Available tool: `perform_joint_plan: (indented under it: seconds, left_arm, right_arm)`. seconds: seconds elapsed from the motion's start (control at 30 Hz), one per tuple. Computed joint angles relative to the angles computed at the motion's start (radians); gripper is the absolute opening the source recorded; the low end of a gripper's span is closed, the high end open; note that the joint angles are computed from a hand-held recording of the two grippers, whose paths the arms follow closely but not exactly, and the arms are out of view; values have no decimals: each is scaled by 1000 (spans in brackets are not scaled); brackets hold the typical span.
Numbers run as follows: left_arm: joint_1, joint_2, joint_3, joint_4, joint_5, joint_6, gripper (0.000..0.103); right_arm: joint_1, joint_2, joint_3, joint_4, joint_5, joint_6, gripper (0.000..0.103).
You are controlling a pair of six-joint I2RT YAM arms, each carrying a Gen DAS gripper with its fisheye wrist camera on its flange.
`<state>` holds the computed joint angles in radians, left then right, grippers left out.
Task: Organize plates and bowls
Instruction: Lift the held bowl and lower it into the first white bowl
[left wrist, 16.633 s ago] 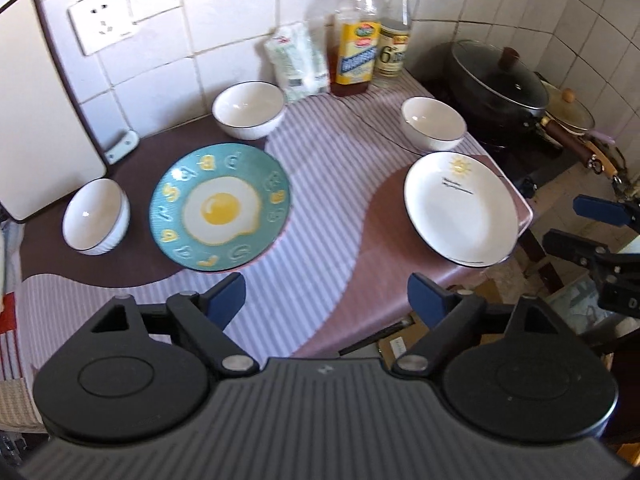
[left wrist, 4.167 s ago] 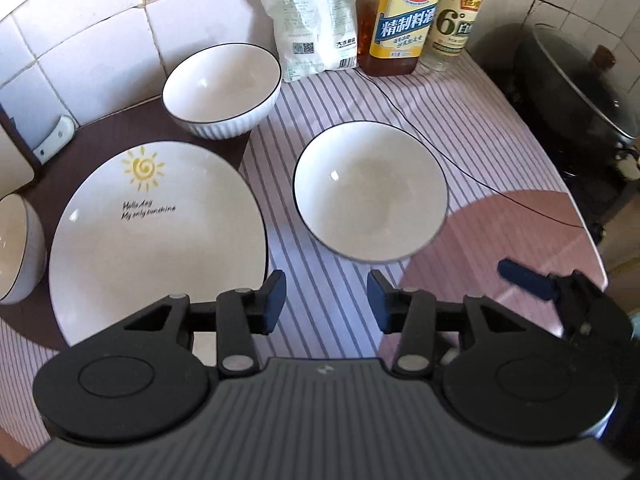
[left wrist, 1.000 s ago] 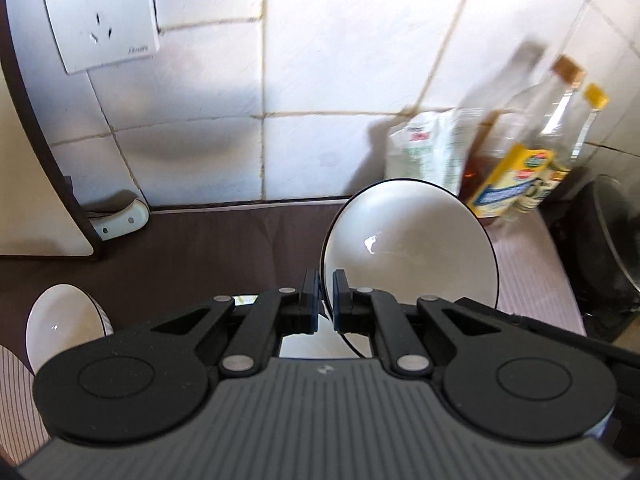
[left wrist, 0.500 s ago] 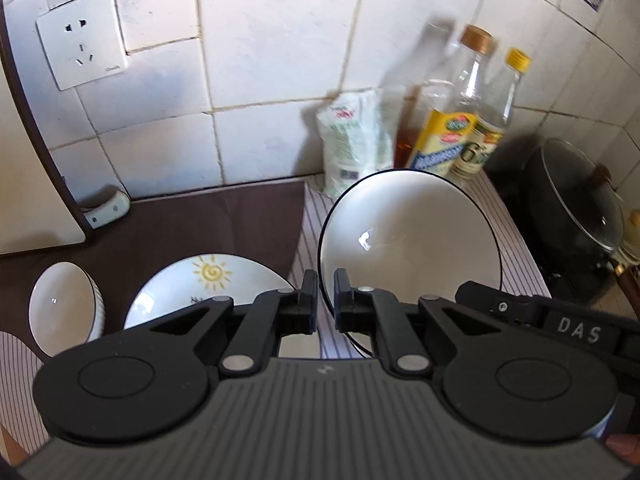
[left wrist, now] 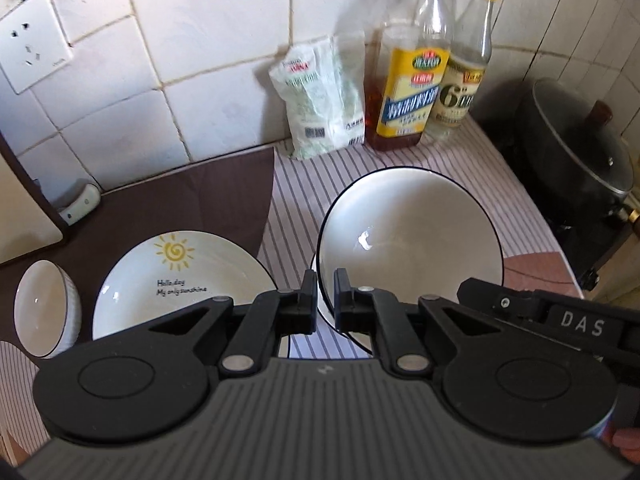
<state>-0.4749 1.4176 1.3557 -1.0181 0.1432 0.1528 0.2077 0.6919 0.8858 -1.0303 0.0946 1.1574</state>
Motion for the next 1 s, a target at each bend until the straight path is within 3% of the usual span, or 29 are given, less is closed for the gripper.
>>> perform_joint_plan:
  seconds: [0.27, 0.4, 0.8, 0.9, 1.0]
  left_arm:
    - [-28, 68, -17, 24, -41, -34, 6]
    - [-40, 81, -18, 19, -78, -37, 6]
    - [-84, 153, -13, 18, -131, -45, 8]
    - [-77, 166, -17, 17, -118, -45, 9]
    - [-67, 174, -11, 7, -108, -63, 16]
  right_arm:
    - [-157, 9, -96, 81, -126, -120, 17]
    - [-82, 74, -66, 62, -64, -161, 17]
    - [-52, 158, -86, 92, -15, -248, 16]
    - [-10, 178, -80, 94, 47, -255, 16]
    - [-17, 180, -84, 101, 53, -285, 18]
